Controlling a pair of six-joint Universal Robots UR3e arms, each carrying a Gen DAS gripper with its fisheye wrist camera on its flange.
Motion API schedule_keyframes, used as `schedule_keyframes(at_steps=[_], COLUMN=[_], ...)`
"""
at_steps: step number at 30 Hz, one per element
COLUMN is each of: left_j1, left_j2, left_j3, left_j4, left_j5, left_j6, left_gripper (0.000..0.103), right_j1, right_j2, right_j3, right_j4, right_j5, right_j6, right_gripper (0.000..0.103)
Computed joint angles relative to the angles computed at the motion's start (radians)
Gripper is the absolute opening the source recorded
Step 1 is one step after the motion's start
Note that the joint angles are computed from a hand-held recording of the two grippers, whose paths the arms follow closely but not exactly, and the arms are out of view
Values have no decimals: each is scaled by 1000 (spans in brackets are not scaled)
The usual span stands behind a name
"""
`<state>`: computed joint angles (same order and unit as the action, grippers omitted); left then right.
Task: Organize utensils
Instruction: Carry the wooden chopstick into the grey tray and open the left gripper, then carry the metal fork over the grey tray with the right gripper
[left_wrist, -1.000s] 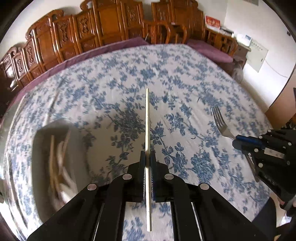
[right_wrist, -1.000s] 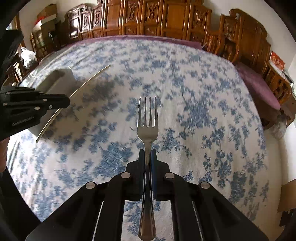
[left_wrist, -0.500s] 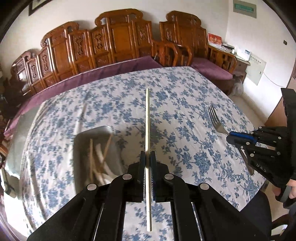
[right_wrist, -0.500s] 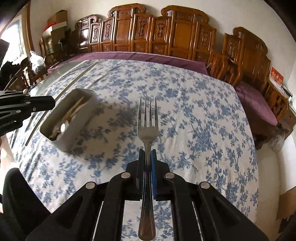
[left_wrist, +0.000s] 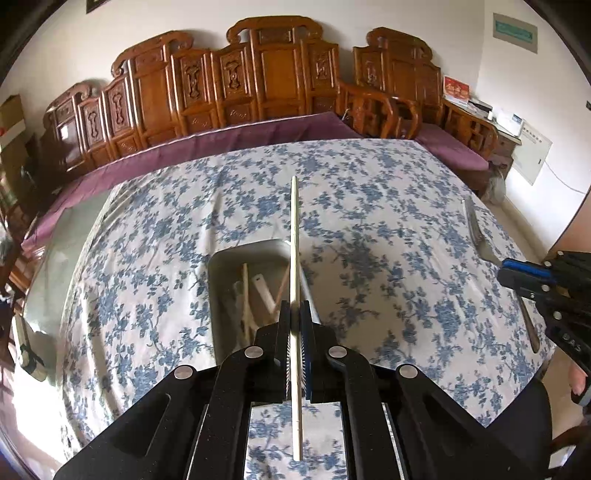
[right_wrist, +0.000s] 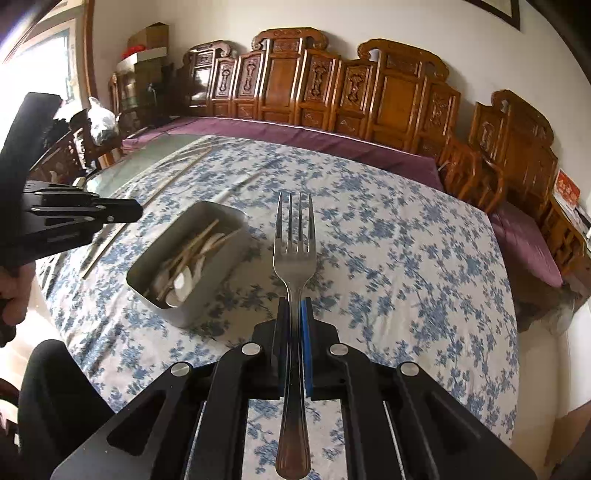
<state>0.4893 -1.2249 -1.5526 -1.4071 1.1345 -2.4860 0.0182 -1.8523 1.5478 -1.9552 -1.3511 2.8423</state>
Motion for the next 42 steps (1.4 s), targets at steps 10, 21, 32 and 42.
schedule_keyframes(at_steps=[10,21,32,42], left_j1=[-38,-81,-86,67], left_j2=[-160,-327,-351,-178], left_j3=[-37,-80,-70,-120], left_j4=[144,283,302,203], left_j5=[84,159,152,24], left_j6=[1,-14,-39,52], left_gripper=[4,4,15,42], right_j1=[97,126,135,208], right_j2=[125,235,280,367], right_j3=[-59,-66,-62,-158], right_j4=[-54,-96,-120,-125], right_j5=[-39,-51,-59,-72], right_j6=[49,48,56,104], right_gripper=[8,8,8,8])
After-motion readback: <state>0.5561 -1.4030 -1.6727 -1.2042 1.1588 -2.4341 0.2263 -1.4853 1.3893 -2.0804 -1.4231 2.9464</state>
